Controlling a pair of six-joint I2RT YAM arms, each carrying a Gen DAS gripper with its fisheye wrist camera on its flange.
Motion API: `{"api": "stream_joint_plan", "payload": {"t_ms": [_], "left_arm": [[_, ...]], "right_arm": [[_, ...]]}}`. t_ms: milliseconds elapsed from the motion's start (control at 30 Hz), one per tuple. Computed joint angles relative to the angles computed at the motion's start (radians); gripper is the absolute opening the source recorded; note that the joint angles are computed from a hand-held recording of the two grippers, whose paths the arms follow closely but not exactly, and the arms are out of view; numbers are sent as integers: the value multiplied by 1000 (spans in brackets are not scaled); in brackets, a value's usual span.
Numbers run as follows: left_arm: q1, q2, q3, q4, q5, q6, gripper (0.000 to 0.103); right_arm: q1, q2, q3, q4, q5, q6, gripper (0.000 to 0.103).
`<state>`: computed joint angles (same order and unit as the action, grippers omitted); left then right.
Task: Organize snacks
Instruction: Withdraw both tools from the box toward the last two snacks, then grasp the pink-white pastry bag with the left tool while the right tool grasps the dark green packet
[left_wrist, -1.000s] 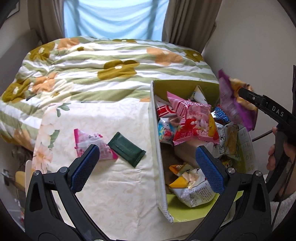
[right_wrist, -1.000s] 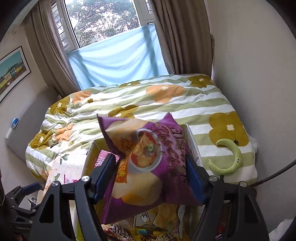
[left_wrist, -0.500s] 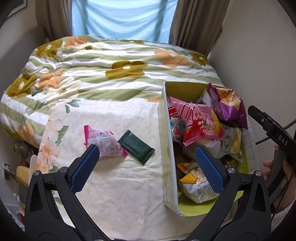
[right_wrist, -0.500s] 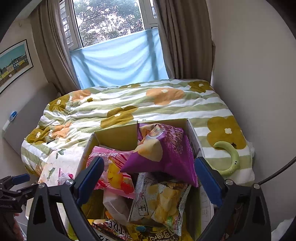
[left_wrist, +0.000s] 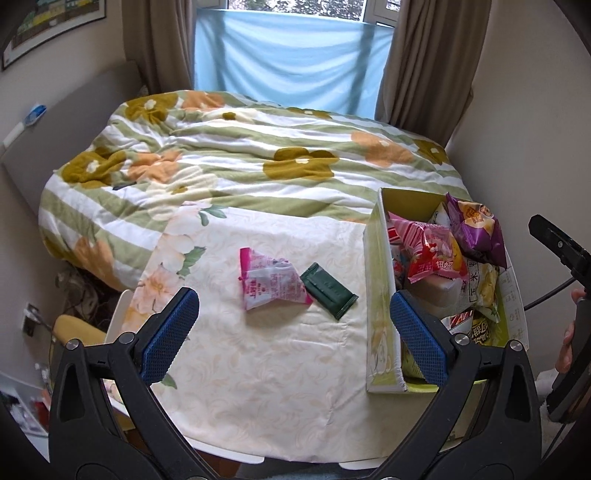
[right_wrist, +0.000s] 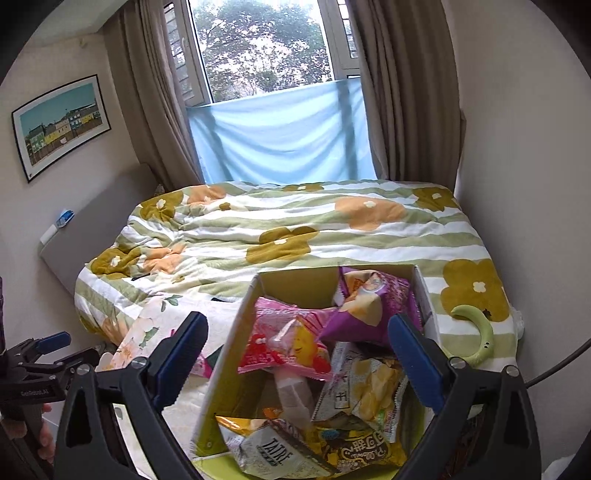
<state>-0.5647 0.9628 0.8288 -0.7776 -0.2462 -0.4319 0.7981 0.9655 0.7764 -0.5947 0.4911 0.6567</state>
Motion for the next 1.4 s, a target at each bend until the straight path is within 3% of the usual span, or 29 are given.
{"api": "stream_joint_plan", "payload": {"t_ms": [167, 333, 567, 667, 900, 1067, 1233, 1400], "left_arm": [[135, -89, -63, -4, 68, 77, 103], [363, -106, -100, 49, 245, 261, 103], [641, 122, -38, 130, 497, 596, 102], [701, 253, 18, 153, 557, 727, 102], [749, 547, 176, 129, 685, 1026, 102], [696, 720, 277, 89, 716, 1216, 102], [604, 879, 354, 107, 710, 1345, 102], [509, 1025, 394, 151, 682, 1391, 102]], "right_arm": [[132, 135, 50, 52, 51, 52, 97], [216, 323, 114, 135, 42, 83, 97], [275, 589, 276, 146, 83, 178, 97], [284, 695, 362, 110, 95, 254, 97], [299, 895, 546, -29, 136, 473, 97], [318, 1007, 647, -136, 156, 631, 97], [344, 1134, 749, -225, 128, 684, 97], [355, 1240, 800, -235, 84, 691, 97]]}}
